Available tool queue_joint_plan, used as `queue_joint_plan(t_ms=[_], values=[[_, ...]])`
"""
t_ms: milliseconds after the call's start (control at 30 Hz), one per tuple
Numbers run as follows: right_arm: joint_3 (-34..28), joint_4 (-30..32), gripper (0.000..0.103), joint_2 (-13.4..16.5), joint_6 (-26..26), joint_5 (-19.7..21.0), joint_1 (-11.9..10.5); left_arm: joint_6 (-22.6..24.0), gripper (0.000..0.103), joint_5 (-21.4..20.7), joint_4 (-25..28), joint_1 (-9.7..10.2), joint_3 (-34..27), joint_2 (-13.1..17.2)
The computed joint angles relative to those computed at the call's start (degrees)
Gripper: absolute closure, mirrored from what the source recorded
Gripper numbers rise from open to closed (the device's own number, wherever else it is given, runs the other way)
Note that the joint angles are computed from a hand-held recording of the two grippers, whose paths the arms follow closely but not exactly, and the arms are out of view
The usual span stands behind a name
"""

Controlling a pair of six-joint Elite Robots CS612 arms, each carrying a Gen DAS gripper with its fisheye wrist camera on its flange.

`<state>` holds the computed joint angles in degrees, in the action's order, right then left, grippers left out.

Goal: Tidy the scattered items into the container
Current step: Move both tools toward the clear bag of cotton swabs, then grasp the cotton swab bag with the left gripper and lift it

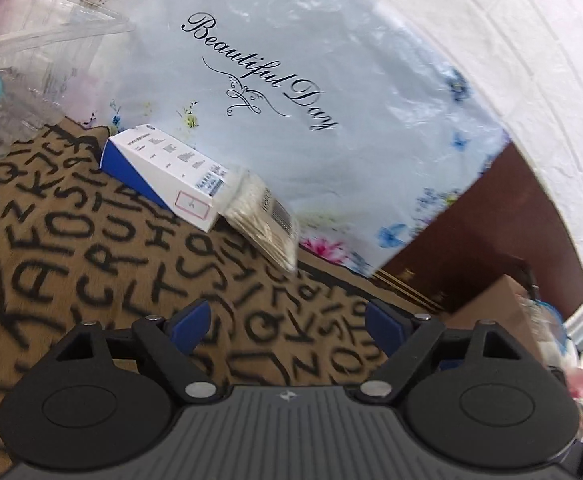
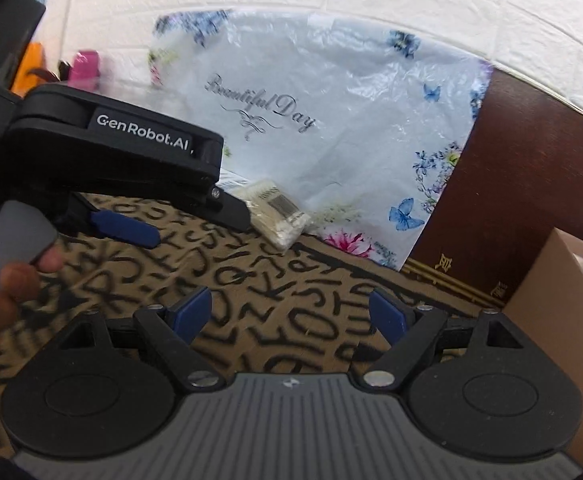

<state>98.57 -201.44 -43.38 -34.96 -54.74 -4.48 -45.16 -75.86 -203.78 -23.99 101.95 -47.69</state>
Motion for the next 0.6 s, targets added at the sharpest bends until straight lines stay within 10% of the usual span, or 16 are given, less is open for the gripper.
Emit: queue_joint_plan(t_ms=[600], values=[[-16.2, 3.4, 0.039, 9.5, -11.5, -6.4, 5.8, 1.0, 0.06, -1.0, 1.7, 3.45, -10.8, 7.5]])
